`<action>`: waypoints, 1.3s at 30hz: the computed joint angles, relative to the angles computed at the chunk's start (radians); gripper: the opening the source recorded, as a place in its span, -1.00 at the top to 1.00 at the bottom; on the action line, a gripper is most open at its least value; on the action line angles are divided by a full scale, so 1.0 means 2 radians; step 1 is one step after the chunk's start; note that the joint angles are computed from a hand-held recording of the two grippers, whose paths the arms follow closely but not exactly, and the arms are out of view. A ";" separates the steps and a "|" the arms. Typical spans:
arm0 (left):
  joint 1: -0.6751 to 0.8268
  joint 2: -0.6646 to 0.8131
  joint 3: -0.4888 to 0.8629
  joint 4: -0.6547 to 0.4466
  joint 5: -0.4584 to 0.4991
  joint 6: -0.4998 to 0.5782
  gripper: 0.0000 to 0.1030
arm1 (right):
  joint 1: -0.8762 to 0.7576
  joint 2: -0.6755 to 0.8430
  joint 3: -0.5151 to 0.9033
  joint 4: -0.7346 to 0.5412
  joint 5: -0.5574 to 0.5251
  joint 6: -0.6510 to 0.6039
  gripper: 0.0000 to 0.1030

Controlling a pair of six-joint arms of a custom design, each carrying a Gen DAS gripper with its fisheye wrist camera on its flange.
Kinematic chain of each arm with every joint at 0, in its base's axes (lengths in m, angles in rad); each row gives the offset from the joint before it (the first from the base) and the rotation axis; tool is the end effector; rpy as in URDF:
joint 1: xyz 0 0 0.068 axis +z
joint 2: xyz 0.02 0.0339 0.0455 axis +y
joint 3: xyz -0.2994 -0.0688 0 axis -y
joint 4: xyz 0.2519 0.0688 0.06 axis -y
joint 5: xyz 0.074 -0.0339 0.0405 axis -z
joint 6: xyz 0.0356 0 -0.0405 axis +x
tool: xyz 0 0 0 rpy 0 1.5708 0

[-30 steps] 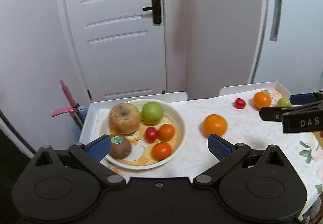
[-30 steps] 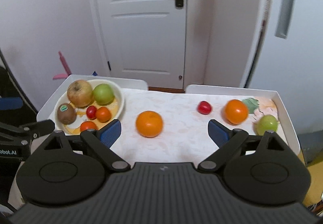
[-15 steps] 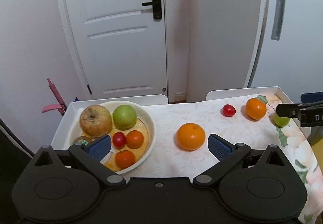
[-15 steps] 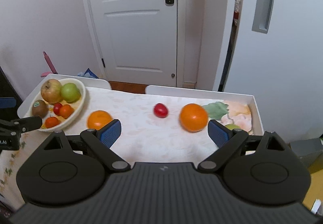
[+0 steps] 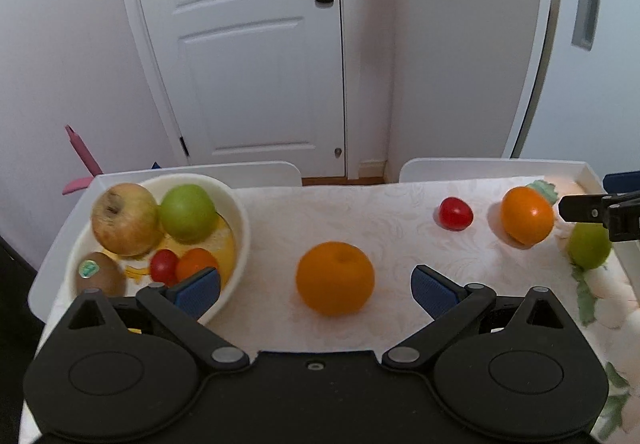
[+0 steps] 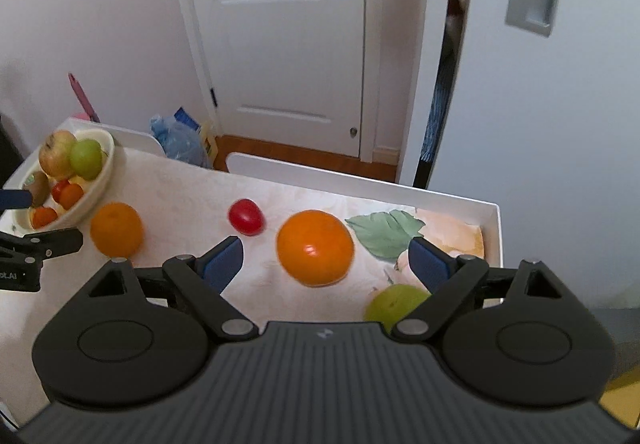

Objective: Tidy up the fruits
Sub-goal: 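Move both grippers from the bowl toward the loose oranges, then grasp an orange with the left gripper while the right gripper grasps another orange, then carry both oranges over the duck-print bowl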

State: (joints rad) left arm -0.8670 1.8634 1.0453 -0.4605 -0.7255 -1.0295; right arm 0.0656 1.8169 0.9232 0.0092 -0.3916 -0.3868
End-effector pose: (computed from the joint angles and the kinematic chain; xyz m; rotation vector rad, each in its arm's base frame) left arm 0.2454 -0.2526 0.1610 -0.3255 2.3606 0.2421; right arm 0.3636 0.0375 0.1624 -0.7001 2.2881 0.3309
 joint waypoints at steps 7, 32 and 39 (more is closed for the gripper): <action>0.027 0.059 0.032 0.014 0.016 0.011 -0.86 | 0.001 0.070 0.057 -0.020 -0.015 -0.036 -1.00; 0.045 0.089 0.039 0.030 0.046 0.004 -0.23 | 0.027 0.130 0.121 -0.067 -0.040 -0.063 -0.50; 0.029 0.058 0.012 0.019 0.037 -0.032 -0.23 | 0.033 0.110 0.093 -0.047 -0.033 -0.059 -0.48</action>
State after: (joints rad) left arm -0.8093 1.9793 1.0689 -0.4220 -0.6520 -1.0943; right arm 0.1314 2.0364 1.1096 -0.0855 -0.4574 -0.5057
